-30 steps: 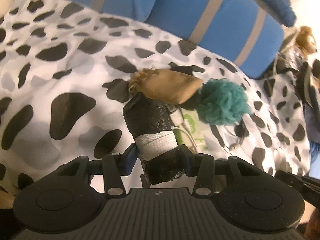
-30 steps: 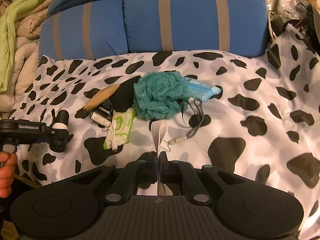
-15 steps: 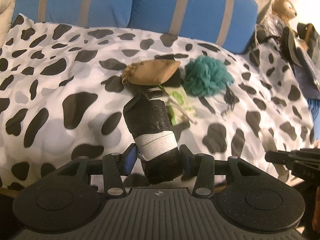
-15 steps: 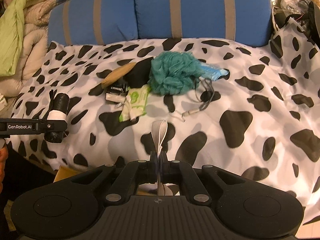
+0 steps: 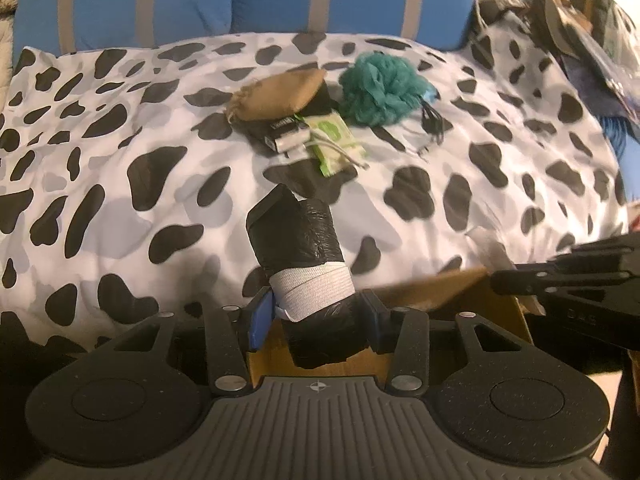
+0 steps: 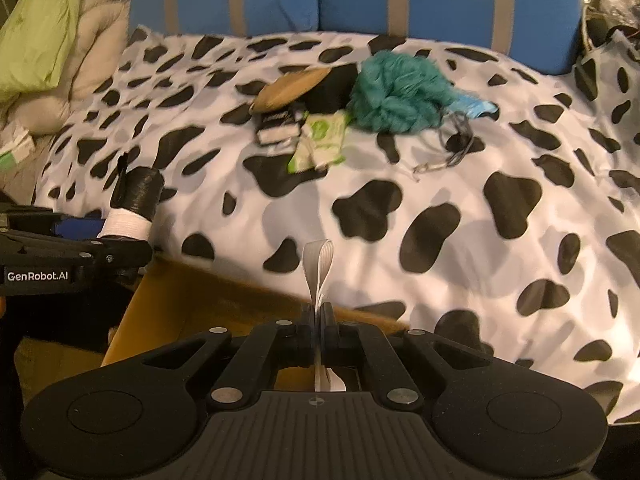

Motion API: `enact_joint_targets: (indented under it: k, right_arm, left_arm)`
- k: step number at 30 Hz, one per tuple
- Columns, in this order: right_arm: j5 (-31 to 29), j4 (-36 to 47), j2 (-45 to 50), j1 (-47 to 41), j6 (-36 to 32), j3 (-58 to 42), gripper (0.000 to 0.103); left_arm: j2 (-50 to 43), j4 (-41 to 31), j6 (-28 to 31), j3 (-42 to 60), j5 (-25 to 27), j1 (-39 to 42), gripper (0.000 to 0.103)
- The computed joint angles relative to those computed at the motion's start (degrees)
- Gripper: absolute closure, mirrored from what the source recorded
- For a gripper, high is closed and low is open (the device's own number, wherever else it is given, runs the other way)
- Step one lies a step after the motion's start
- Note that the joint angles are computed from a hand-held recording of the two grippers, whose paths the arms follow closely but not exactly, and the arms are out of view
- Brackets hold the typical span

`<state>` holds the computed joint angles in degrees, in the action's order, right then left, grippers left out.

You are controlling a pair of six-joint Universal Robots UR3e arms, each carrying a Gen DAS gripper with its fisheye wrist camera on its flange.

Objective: Organize soft objects
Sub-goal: 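Carry the wrapped roll in the left gripper into the cardboard box and release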

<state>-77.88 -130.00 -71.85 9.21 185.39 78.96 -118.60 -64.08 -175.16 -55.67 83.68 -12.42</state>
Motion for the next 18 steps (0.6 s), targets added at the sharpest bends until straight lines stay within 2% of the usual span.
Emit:
enact_joint_targets:
  k: [8,18]
  right_arm:
    - [-0.4,5.6,1.0,2.1,-1.0,-2.2,0.098]
    - [-0.7,12.0,3.1,3.0,-2.1,-5.8,0.098]
  left_arm:
    - [1.8,-2.2,1.6,-2.0,0.9,-1.3,0.058]
    - [0.8,-8.0,4.1,0.4,0.6,-2.0,0.058]
